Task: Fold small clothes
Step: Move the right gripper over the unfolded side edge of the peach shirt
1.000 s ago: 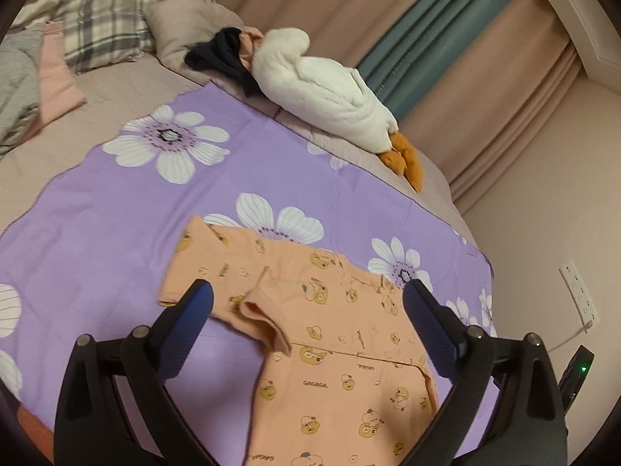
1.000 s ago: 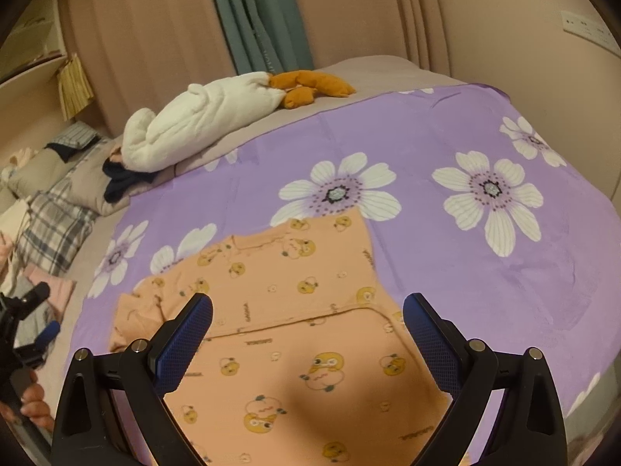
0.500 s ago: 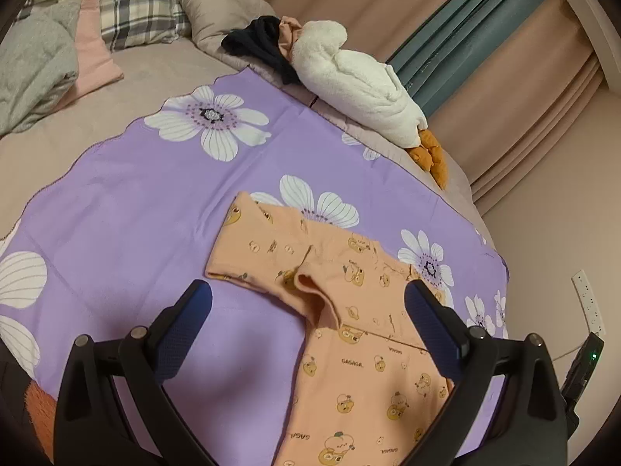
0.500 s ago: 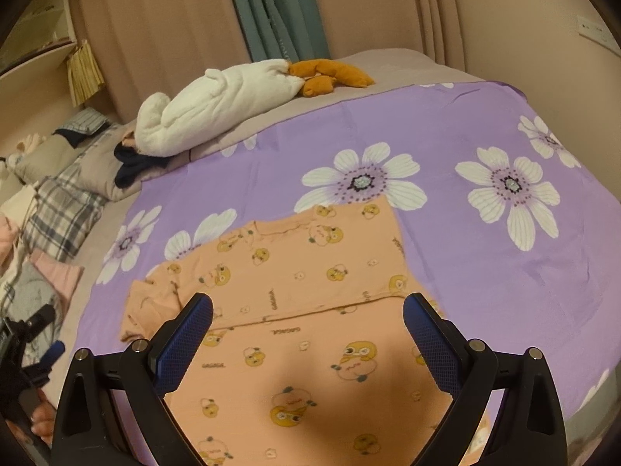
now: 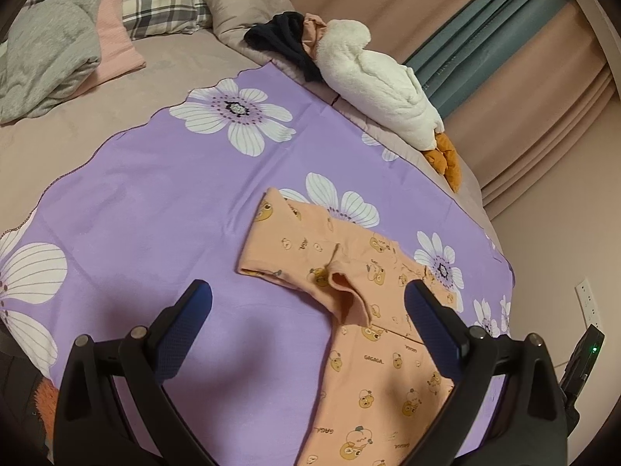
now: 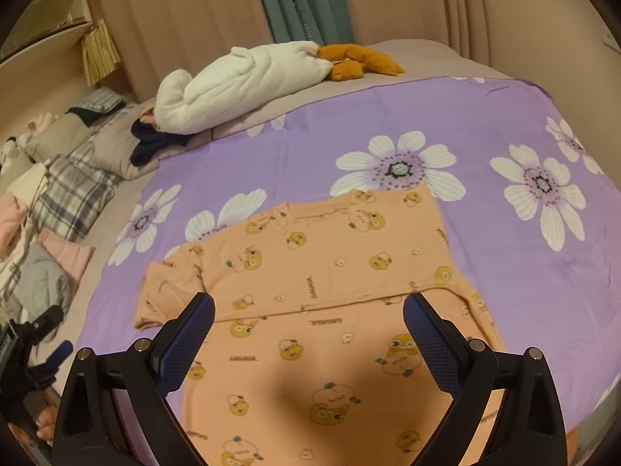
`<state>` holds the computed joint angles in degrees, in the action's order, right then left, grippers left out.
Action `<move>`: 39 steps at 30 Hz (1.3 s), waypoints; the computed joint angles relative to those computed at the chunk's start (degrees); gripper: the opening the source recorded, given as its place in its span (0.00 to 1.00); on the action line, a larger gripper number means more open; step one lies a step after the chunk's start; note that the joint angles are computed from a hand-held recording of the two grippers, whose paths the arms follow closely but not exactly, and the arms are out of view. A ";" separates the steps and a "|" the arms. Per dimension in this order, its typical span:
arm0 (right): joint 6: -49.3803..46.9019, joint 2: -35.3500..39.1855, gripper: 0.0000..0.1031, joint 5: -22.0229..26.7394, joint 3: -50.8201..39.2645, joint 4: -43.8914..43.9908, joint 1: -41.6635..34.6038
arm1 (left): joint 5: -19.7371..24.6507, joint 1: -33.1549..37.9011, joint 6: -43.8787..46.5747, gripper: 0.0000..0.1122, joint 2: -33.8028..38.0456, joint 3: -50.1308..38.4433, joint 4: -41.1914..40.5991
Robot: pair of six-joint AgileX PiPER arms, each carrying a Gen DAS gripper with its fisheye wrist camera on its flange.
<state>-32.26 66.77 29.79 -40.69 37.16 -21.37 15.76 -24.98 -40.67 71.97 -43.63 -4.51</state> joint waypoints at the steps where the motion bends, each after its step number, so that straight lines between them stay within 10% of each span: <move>1: 0.31 0.09 0.95 -0.26 0.00 -0.12 0.55 | 0.21 0.30 0.57 0.89 -0.02 0.13 -0.53; 17: 5.12 3.22 0.94 -2.88 -1.22 -3.92 6.82 | 1.09 3.38 5.18 0.89 0.01 0.99 -4.55; 39: 6.82 15.61 0.67 1.79 -10.55 -4.83 18.46 | 2.81 5.21 0.84 0.88 3.05 3.08 -0.76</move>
